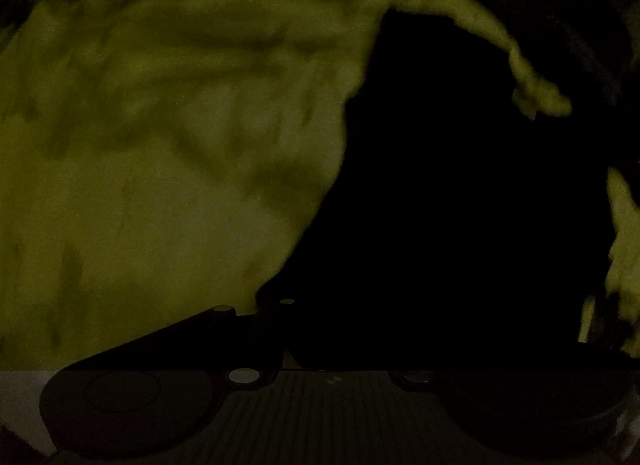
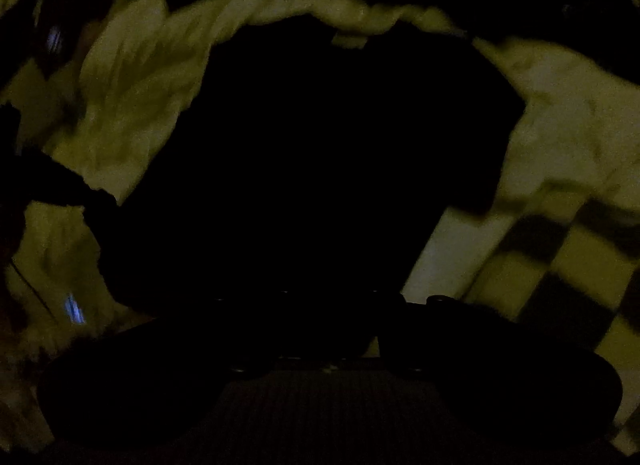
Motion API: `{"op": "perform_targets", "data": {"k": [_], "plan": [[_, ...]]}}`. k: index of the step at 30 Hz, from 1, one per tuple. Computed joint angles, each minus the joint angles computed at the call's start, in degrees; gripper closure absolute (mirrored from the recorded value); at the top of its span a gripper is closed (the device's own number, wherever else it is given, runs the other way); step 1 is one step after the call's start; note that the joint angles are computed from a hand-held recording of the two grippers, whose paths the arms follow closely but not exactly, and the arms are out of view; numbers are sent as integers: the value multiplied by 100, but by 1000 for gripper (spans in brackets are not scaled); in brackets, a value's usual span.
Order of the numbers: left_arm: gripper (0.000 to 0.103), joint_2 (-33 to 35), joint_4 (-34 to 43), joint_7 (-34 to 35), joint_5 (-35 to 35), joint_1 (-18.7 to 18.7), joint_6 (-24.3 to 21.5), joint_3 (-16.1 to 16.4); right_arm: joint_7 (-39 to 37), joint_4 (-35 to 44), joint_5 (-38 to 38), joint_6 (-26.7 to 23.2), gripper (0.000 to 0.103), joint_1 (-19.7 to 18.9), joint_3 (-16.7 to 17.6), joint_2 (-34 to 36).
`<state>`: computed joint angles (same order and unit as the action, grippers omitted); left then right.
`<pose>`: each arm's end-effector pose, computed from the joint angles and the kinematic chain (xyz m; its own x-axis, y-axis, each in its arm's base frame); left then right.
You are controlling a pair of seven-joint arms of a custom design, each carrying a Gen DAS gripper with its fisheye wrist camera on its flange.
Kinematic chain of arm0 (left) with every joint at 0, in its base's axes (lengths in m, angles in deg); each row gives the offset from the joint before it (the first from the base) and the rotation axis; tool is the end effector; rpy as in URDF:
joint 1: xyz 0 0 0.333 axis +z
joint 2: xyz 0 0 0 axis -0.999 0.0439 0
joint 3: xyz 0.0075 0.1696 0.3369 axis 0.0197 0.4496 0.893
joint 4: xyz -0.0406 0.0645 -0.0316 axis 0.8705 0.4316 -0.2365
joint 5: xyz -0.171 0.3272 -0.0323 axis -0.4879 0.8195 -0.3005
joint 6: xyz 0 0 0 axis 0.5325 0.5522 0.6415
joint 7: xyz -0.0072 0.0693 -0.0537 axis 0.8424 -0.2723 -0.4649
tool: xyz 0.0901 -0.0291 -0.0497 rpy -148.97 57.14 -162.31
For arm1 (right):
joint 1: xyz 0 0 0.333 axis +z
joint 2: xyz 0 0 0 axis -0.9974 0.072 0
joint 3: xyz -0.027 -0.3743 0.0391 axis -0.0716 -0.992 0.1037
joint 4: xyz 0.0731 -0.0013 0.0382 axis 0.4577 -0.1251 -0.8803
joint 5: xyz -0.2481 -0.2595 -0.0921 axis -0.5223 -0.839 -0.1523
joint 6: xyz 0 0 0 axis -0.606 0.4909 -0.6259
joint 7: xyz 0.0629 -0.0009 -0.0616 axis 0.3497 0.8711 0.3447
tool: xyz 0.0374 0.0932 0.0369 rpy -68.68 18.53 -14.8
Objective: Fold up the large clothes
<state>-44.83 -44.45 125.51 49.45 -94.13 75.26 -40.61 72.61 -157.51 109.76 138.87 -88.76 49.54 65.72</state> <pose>0.4339 -0.1321 0.6008 0.2509 -0.9324 0.2603 -0.8873 -0.3290 -0.3233 0.4323 -0.1137 0.6099 0.3332 -0.9032 -0.2705 -0.8404 -0.1544 -0.5195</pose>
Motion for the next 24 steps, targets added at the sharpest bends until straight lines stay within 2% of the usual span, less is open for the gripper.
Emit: {"op": "perform_targets", "data": {"k": [3,7,11,14,19,21,22,23,24], "plan": [[42,678,702,-77,78,104,423,19,198,460,302,353,90,-8,-17,358],[43,1733,1877,22,10,138,576,52,634,1204,639,680,90,-127,15,1062],[43,2752,3147,94,214,115,281,14,826,1864,500,1068,90,-273,248,1775],[43,3491,4144,216,374,69,-84,-1,1392,2409,249,1112,90,-428,391,2332],[44,4202,5114,423,645,-35,-423,25,2168,3098,-422,1170,90,-564,601,3001],[44,4451,5510,314,857,-136,-706,124,2521,3353,-743,1092,90,-578,641,3232],[34,4526,5619,273,929,-163,-755,154,2734,3457,-930,1065,90,-565,644,3328],[20,4620,5775,247,1007,-188,-855,182,2925,3567,-1098,1019,90,-557,650,3432],[17,4690,5897,246,1068,-202,-950,199,3050,3682,-1219,951,89,-563,674,3538]]}}
